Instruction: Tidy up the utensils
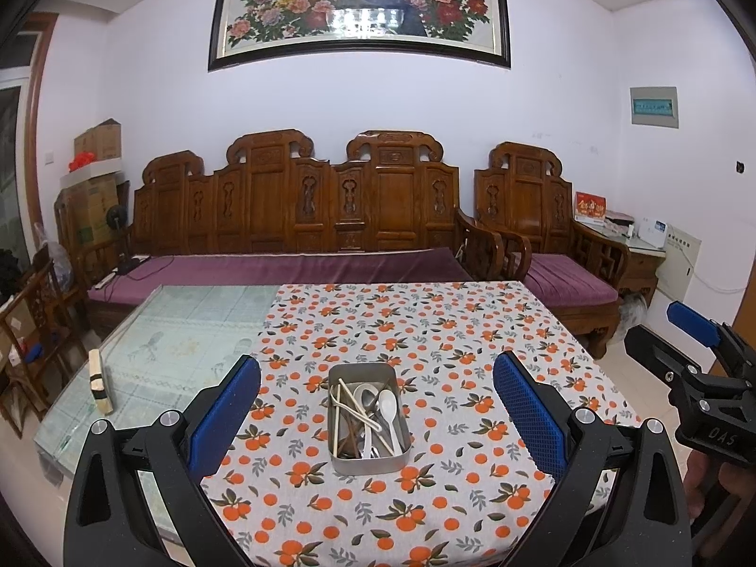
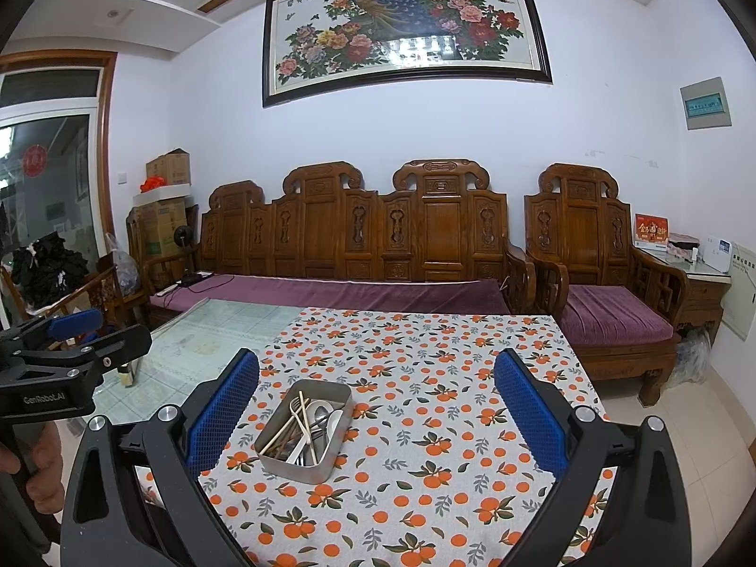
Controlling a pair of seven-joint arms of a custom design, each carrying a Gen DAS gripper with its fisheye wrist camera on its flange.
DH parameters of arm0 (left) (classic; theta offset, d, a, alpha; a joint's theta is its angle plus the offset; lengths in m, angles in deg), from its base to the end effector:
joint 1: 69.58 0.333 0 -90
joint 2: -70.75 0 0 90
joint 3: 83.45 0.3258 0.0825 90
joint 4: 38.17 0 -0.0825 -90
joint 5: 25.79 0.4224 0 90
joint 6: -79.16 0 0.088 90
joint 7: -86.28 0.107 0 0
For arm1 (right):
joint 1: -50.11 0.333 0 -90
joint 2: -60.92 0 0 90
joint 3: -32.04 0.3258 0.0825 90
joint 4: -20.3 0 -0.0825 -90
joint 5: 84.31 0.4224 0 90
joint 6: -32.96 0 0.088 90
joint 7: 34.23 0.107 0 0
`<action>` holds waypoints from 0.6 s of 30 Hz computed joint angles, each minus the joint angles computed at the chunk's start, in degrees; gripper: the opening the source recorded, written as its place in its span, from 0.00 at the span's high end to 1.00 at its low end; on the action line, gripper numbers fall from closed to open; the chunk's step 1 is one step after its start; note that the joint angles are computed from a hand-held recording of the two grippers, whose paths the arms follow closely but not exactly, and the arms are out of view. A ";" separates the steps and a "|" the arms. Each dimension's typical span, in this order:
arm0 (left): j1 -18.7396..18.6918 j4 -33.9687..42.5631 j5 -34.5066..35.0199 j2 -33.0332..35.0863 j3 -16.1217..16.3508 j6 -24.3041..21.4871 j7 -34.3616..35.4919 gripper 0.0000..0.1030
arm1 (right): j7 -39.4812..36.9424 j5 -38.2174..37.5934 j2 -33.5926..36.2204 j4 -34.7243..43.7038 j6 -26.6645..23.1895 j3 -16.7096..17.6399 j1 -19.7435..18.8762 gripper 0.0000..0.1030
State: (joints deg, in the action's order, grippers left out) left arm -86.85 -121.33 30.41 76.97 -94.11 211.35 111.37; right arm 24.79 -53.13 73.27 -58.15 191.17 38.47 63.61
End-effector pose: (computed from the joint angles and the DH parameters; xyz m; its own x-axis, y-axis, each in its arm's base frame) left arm 0.6085 -0.2938 0.7261 0.2468 -0.9690 0.0093 -0.4009 -0.1109 -0.9094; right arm 0.6748 0.2091 0.7446 0.5110 -0.8574 -0.0609 -0.3088 -0.1170 -0.9439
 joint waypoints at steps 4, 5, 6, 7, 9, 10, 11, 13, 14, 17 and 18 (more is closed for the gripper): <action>0.02 0.16 -0.11 0.23 0.05 -0.04 0.15 0.08 | 0.03 0.00 -0.01 -0.02 -0.03 -0.04 0.02 0.03; -0.01 0.11 -0.09 0.22 0.06 -0.10 0.06 0.08 | 0.01 -0.03 0.01 0.01 -0.07 -0.04 0.02 0.03; -0.03 0.05 -0.12 0.22 0.07 -0.12 -0.02 0.08 | -0.01 0.02 0.00 0.01 -0.10 -0.04 0.01 0.03; -0.02 0.01 -0.17 0.21 0.09 -0.12 0.01 0.08 | -0.01 0.02 0.00 0.01 -0.10 -0.04 0.01 0.03; -0.04 -0.14 0.00 0.12 0.10 -0.10 -0.17 0.08 | -0.01 0.02 0.00 0.01 -0.10 -0.04 0.01 0.03; -0.03 -0.27 0.05 0.05 0.10 -0.06 -0.25 0.08 | 0.07 -0.07 0.02 0.02 -0.05 -0.07 0.05 0.03; -0.01 -0.37 0.12 0.00 0.11 -0.05 -0.31 0.08 | -0.04 -0.03 0.04 0.03 -0.06 -0.06 0.01 0.03; 0.02 -0.31 0.01 0.03 0.08 -0.07 -0.26 0.08 | 0.03 -0.06 0.00 0.00 -0.01 -0.06 0.04 0.03; 0.03 -0.16 -0.03 0.11 0.07 -0.09 -0.18 0.08 | -0.07 0.08 0.03 0.03 -0.10 -0.03 -0.03 0.03; 0.04 -0.16 -0.05 0.11 0.07 -0.04 -0.15 0.08 | -0.09 0.06 0.05 0.06 -0.07 -0.03 -0.03 0.03; 0.03 -0.19 -0.03 0.09 0.07 -0.08 -0.16 0.08 | 0.05 -0.04 0.05 0.08 -0.08 -0.06 0.02 0.03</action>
State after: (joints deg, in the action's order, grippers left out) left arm -86.82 -121.52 30.39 77.06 -94.04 211.27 111.21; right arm 24.84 -53.16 73.32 -58.07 191.09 38.41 63.63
